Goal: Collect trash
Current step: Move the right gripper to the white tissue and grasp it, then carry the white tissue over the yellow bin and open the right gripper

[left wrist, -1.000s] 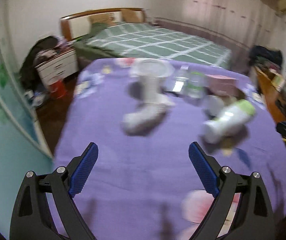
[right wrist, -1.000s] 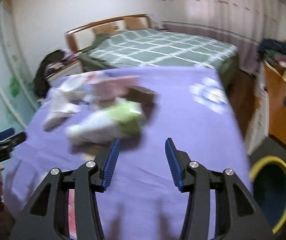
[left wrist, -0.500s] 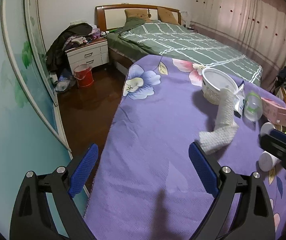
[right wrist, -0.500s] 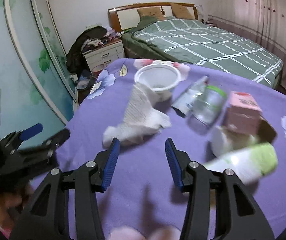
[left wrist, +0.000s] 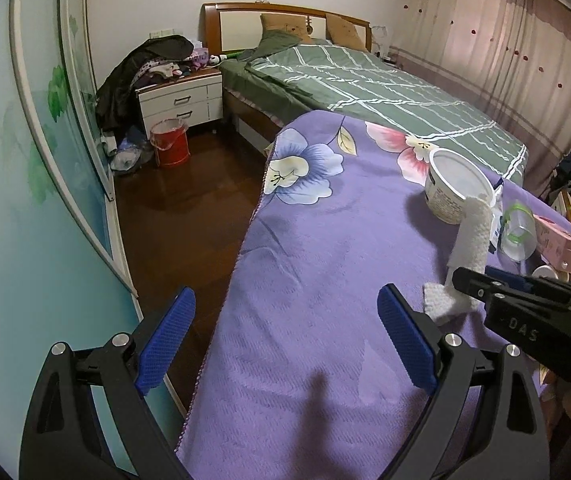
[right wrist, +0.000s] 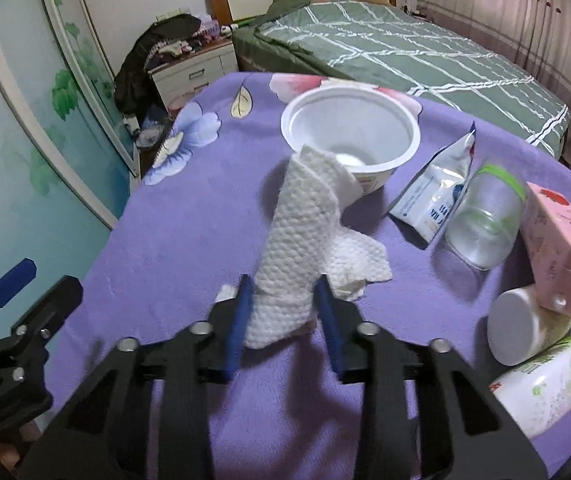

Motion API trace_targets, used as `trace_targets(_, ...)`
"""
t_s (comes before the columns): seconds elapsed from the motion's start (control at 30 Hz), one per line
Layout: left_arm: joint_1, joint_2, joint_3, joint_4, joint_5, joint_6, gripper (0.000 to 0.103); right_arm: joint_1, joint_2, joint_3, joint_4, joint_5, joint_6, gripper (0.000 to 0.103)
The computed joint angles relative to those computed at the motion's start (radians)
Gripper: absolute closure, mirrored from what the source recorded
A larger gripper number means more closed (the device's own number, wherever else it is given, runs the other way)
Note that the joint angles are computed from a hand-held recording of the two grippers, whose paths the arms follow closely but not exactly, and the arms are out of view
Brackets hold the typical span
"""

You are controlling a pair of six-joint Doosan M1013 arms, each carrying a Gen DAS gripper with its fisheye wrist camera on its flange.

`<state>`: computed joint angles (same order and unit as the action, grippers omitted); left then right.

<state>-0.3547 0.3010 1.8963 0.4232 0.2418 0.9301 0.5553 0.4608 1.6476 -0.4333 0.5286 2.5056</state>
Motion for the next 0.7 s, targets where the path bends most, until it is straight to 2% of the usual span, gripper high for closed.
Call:
trace_targets(0.07,0.0,0.0,0.003,-0.004,-0.003,0.001,0.012,-0.003,0.002,-0.001,0.021,0.003,-0.02,0.095)
trace_targets(0.27,-0.001,-0.006,0.009,-0.022,-0.01,0.013,0.012,0.007,-0.039,0.038,-0.024,-0.041,0.029,0.096)
trace_targets(0.53,-0.025,-0.036,0.031,-0.008,-0.022,0.008,0.012,0.029,-0.176,0.168,-0.137,-0.128,0.152,0.096)
trace_targets(0.7,-0.048,-0.065,0.052,-0.007,-0.037,0.01,0.012,0.046,-0.285,0.271,-0.294,-0.138,0.322,0.096)
